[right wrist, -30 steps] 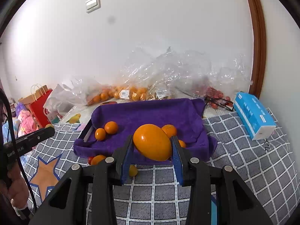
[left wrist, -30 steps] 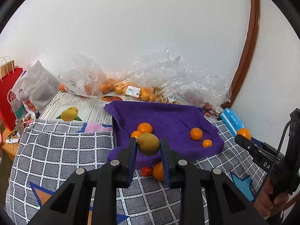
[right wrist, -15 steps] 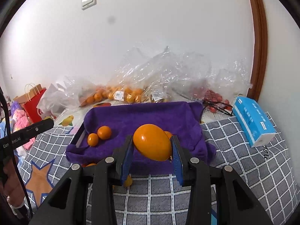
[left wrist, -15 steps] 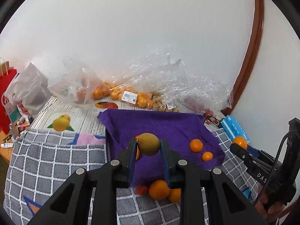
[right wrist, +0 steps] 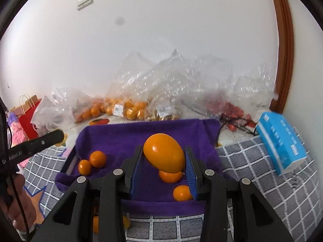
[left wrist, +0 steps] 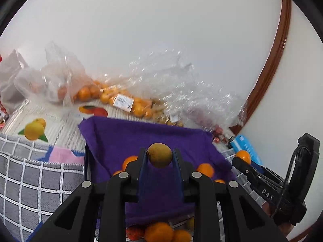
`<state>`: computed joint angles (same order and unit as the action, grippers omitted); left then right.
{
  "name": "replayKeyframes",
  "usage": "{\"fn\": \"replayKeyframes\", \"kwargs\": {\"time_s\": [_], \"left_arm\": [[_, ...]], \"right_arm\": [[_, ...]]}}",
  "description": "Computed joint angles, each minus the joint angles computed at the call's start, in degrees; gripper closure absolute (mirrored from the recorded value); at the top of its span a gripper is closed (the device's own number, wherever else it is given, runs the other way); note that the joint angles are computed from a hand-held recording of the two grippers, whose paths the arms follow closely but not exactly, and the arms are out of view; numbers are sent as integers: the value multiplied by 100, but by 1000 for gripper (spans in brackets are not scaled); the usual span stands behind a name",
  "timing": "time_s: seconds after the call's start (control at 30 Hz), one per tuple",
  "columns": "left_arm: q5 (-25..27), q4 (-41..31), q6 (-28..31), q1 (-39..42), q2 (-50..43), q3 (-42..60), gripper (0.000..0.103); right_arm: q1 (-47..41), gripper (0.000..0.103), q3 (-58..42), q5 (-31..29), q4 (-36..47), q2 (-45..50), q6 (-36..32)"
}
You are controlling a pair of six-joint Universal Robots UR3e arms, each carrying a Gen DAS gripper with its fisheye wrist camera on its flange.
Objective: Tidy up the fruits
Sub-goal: 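Carry both held fruits up over the purple towel, then lower both fruits onto the purple towel and open both grippers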
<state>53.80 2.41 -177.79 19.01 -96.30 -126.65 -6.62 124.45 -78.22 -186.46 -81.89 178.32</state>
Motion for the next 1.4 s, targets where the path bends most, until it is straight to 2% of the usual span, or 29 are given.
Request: {"fn": "replayKeyframes", "kwargs": {"time_s": [0.07, 0.13, 0.27, 0.37, 0.5, 1.0, 1.1, 1.2, 1.4], "left_arm": [[51, -54, -13, -54, -176, 49, 79], [132, 13, 12, -100, -253, 51, 79], [596, 362, -4, -307, -401, 34, 79], [851, 96, -5, -438, -476, 197, 79], [1102, 135, 5, -567, -612, 294, 79], [1068, -223, 133, -631, -751, 458, 79], [868, -336, 91, -452, -713, 458, 79], [442, -377, 48, -168, -655, 383, 79], [166, -386, 144, -33, -620, 304, 79]], "right_arm": [[-89, 64, 126, 66, -379, 317, -2], [-133, 64, 68, 4, -246, 437, -75], [-376, 64, 206, 143, -468, 449, -6], [-490, 64, 276, 177, -604, 451, 70], [-454, 64, 245, 21, -684, 577, 86], [-242, 64, -26, -383, -382, 949, 54], [-283, 64, -7, -379, -436, 943, 99], [-347, 64, 46, -356, -517, 921, 148], [-380, 64, 54, -246, -485, 906, 136]]}}
